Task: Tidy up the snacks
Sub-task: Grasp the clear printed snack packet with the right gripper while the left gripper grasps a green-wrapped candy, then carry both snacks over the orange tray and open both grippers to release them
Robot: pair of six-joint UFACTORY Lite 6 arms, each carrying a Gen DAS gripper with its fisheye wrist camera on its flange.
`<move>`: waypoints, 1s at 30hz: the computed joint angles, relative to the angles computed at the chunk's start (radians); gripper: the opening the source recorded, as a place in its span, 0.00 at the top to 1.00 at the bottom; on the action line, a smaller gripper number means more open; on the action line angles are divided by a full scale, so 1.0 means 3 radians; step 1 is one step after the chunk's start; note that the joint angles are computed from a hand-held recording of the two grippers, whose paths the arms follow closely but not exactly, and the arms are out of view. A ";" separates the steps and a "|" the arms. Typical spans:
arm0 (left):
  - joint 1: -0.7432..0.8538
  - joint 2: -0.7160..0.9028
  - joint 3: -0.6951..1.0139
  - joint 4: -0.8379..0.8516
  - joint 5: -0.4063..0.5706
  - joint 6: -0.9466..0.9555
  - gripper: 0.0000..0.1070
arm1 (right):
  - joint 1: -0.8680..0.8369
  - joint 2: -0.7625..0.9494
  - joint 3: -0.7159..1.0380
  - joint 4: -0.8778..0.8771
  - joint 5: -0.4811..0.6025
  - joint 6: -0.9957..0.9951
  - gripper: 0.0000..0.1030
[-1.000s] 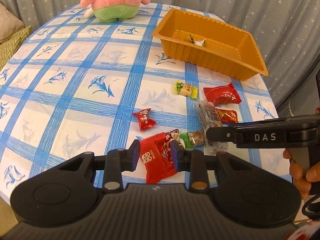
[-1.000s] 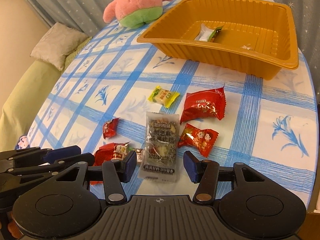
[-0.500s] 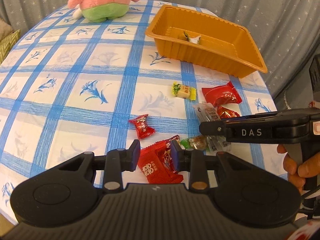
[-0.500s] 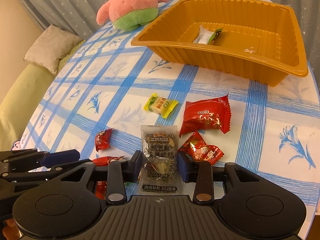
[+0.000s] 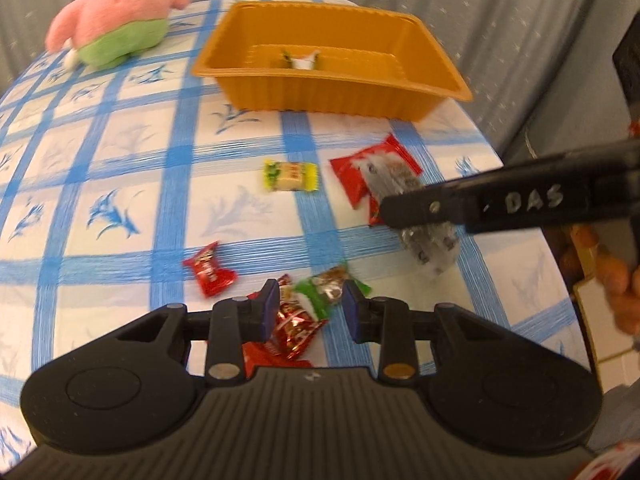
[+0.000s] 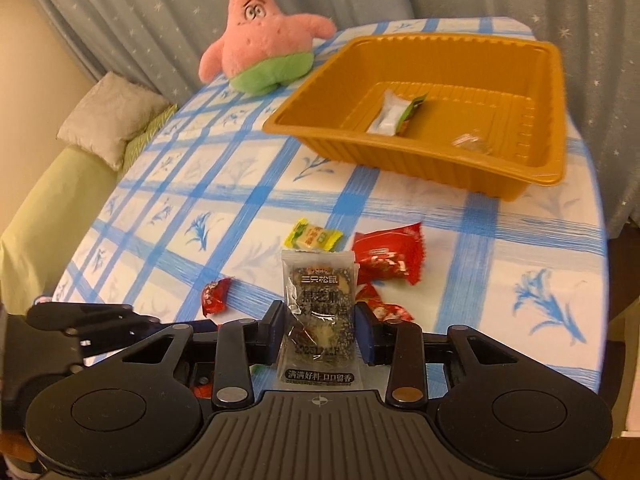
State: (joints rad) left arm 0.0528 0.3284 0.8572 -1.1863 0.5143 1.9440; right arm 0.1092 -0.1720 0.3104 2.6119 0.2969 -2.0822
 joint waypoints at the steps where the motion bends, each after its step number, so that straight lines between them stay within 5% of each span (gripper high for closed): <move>1: -0.0033 0.0011 -0.0012 -0.0041 -0.0021 0.0065 0.69 | -0.0028 -0.0075 -0.0046 -0.0066 -0.0017 0.0076 0.64; 13: -0.0306 0.0258 0.0037 -0.0450 -0.0283 0.1002 0.68 | -0.0438 -0.0614 -0.0391 -0.1061 -0.0119 0.1048 0.64; 30: -0.0340 0.0446 0.0291 -0.0192 -0.0216 0.0341 0.82 | -0.0677 -0.0880 -0.0532 -0.1787 -0.0185 0.1649 0.64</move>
State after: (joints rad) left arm -0.0492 0.4622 0.9446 -1.2438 0.4495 2.0464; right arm -0.0939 -0.4359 0.1507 2.0759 0.2415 -1.5874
